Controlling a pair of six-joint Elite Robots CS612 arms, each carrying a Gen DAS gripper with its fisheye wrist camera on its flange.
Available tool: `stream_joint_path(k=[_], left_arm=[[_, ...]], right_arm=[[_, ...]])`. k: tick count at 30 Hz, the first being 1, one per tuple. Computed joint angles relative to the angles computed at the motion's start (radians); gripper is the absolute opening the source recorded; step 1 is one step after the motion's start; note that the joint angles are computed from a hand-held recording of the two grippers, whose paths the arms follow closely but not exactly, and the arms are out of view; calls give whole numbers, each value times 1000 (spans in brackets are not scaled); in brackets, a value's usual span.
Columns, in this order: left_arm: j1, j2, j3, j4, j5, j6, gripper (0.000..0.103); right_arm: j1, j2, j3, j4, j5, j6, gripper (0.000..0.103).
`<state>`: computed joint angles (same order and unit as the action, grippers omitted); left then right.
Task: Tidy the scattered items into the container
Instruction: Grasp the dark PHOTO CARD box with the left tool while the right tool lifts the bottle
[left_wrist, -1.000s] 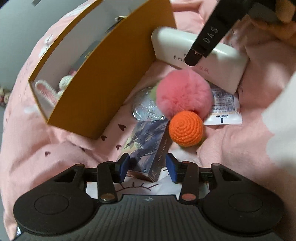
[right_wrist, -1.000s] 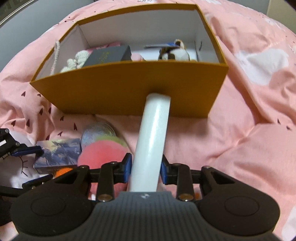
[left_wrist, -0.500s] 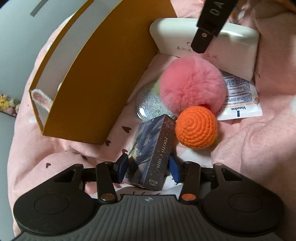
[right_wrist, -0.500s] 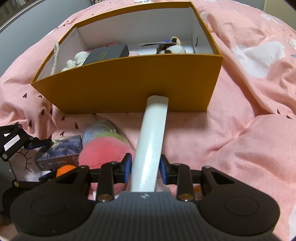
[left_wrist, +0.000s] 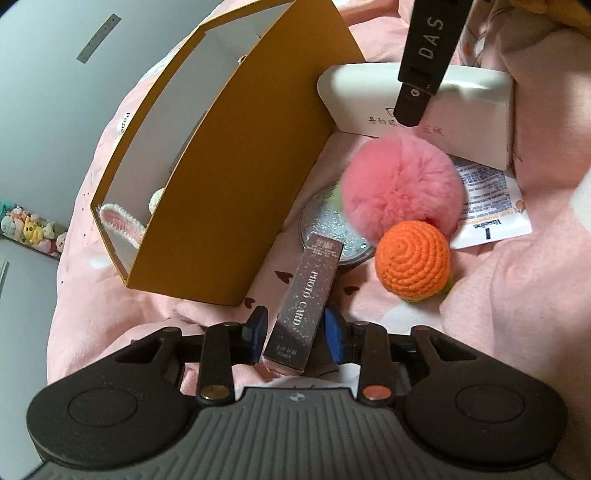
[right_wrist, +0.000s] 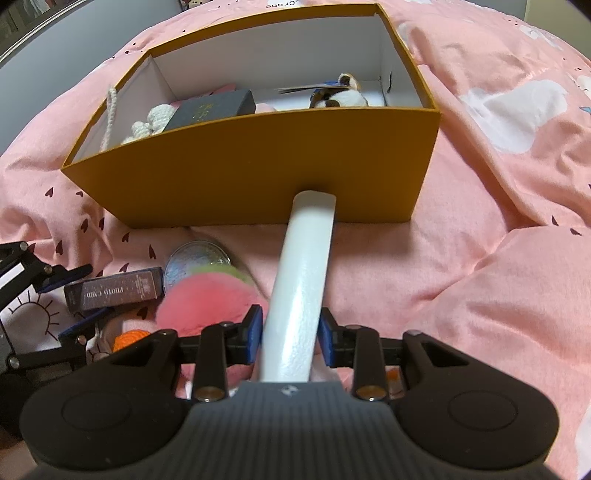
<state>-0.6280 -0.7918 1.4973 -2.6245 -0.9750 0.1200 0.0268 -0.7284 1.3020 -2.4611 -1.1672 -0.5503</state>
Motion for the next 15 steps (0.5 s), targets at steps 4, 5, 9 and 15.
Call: stream_joint_path(k=[4,5,9,15], left_arm=[[4,17,-25,16,-27,22,37],[7,20,-31,24,-38,19,34],[16,18,-36,27,-71,-23,32],[34,-10,3,-74,-113,-144,27]], right_arm=[[1,6,-19,28,2,-7,35],[1,9,-24,35,2,-9,35],[0,18,-52,82,8,-4,35],[-5,6,-47,100,23,-26,33]])
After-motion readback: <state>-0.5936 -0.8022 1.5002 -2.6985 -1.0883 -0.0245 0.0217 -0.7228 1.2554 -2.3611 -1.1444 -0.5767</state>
